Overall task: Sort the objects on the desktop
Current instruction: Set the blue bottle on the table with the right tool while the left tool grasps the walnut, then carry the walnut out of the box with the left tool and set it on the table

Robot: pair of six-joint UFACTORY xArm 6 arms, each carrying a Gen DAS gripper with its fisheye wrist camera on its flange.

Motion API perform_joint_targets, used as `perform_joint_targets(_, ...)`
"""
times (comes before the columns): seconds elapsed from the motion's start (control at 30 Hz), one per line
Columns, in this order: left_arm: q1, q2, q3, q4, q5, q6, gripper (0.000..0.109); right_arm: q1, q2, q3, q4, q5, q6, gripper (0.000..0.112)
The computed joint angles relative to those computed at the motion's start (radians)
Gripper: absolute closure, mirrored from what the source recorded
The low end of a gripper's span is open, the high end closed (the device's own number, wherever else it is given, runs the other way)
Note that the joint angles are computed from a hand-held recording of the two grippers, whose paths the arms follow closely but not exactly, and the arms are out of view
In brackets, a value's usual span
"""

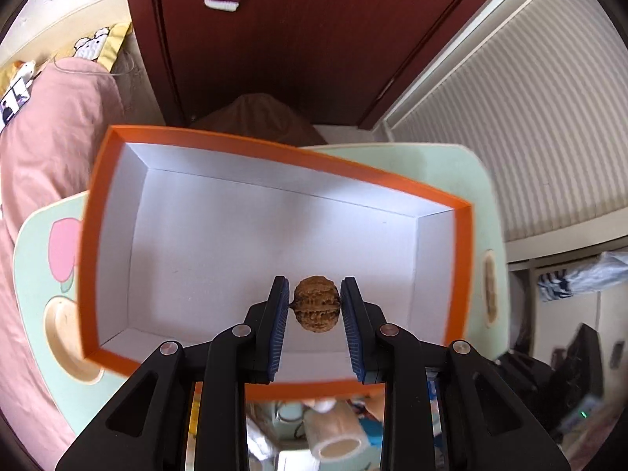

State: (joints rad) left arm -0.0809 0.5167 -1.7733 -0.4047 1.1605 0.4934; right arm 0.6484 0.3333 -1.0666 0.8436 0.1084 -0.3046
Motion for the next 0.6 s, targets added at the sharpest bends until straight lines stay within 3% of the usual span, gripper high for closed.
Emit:
perform_joint_targets(0.27, 0.106, -0.33, 0.375, -0.084, -0.072, 0.276, 0.08, 0.027, -0.021, 0.008, 0.144, -0.061, -0.099, 0.076)
perform_joint_targets(0.37, 0.142, -0.376, 0.469, -0.088, -0.133, 0.32, 0.08, 0.037, -0.019, -0.018, 0.224, -0.051, -0.168, 0.074)
perform_joint_targets(0.5, 0.196, -0.339, 0.475, -0.122, -0.166, 0.338, 0.08, 0.033, 0.006, -0.078, 0.141, 0.047, -0.113, 0.074)
perform_joint_targets(0.6, 0.198, -0.318, 0.469, -0.128, -0.171, 0.334, 0.08, 0.011, 0.067, -0.182, 0.101, 0.202, -0.089, 0.074)
